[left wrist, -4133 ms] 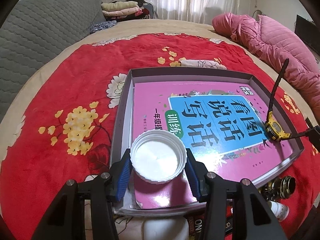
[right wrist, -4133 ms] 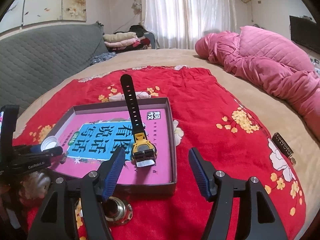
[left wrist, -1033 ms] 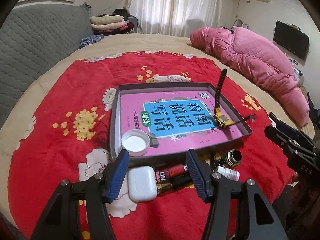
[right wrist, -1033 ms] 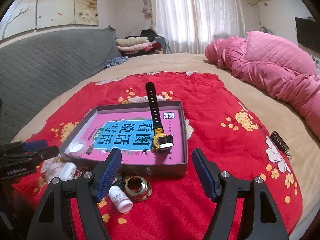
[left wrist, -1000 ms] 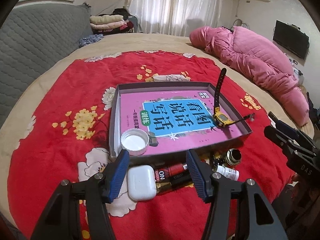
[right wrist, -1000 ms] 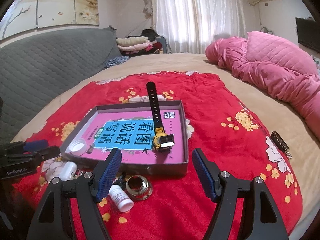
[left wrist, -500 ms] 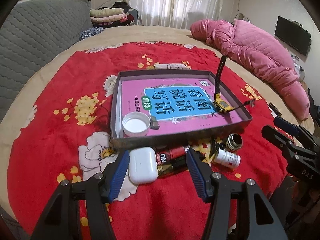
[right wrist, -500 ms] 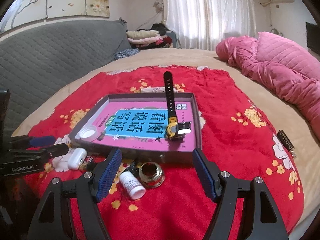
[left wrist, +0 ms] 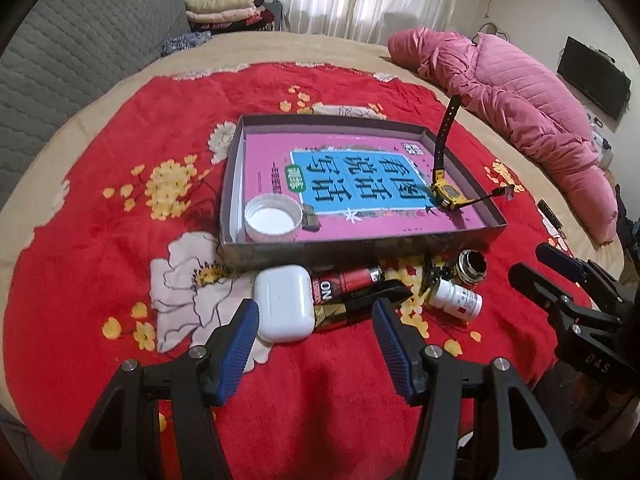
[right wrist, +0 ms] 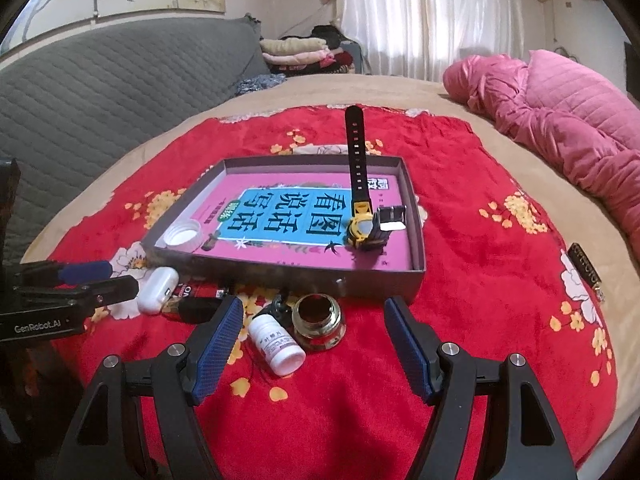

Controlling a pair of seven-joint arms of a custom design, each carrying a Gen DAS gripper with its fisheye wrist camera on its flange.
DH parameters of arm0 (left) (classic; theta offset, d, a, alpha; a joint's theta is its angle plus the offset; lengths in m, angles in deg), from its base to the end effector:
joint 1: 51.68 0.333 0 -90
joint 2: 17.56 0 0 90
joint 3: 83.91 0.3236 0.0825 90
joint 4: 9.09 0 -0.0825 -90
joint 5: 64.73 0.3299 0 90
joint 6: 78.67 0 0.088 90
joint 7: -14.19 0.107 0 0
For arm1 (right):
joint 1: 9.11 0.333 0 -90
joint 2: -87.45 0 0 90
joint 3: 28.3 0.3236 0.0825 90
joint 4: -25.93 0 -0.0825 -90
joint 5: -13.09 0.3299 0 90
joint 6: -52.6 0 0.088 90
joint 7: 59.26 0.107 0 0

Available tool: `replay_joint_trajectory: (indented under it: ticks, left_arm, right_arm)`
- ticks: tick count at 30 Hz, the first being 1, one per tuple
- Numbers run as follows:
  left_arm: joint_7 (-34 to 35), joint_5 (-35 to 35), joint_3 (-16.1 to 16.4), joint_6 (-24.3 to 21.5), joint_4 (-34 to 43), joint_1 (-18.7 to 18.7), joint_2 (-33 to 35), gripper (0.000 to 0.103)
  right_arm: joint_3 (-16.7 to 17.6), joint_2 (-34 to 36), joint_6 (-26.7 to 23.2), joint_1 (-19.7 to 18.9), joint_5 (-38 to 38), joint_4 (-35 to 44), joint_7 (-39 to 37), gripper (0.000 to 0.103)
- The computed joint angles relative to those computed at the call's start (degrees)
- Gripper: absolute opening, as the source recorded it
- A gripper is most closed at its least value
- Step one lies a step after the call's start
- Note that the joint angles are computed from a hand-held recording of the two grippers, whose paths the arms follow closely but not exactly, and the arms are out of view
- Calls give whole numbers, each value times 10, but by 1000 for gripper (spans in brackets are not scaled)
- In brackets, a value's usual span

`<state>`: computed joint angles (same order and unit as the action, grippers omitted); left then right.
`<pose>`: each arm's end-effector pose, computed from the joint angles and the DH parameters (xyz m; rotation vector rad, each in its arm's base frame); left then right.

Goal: Organize rigid objects

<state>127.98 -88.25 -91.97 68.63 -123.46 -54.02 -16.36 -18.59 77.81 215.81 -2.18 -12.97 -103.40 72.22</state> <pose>0.5452 -0.0928 0.5410 -1.6421 2.2535 -0.8409 0.4613 0.1676 0.5505 -1.6938 1.7614 -0.6518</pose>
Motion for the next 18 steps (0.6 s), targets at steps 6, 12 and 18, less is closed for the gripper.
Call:
replay_joint_trajectory:
  ticks: [6,12,18]
  left_arm:
    - [-17,11,1,-16,5,5,11,59]
    - [-30,13,0,-23,10,13,21,59]
    - [-48,33,-2,-20,10,18,28,59]
  right_arm:
    - [-4,4,-3,4,9,0,-7,74]
    - [-5,6,-2,6,11,-2,-8,74]
    - [-9,10,-2,8,15,-2,-10,74]
